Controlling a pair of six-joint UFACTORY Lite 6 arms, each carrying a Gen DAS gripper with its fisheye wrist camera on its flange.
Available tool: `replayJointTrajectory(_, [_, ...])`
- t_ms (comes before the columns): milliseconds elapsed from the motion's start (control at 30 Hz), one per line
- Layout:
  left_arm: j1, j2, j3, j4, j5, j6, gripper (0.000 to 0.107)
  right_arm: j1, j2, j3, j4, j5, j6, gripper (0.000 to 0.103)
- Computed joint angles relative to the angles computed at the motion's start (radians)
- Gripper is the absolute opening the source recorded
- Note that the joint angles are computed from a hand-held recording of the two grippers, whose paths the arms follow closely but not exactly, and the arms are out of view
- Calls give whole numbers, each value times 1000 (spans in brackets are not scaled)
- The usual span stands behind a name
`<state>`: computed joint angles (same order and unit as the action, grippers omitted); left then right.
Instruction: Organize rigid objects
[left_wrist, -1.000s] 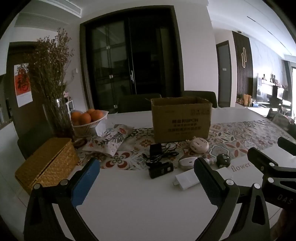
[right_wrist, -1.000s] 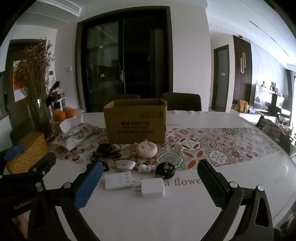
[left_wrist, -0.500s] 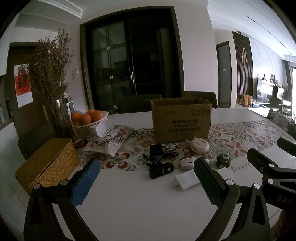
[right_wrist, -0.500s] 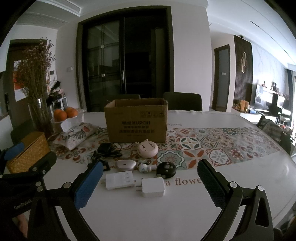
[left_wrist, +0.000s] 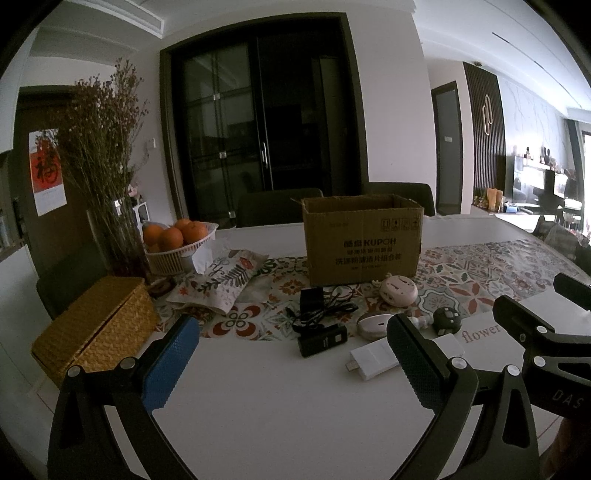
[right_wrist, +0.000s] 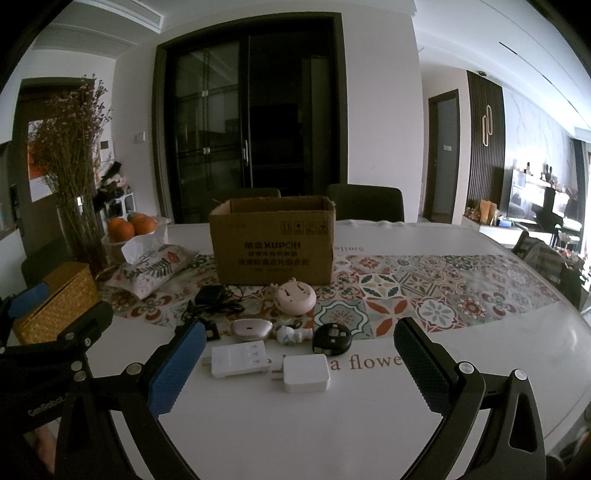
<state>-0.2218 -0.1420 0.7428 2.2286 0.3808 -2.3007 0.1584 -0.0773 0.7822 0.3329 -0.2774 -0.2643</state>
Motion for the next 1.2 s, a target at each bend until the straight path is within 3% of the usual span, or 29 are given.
replayJointTrajectory(1200, [10,3,6,17,-2,-10,103,-4,0,3,-4,3,0,103])
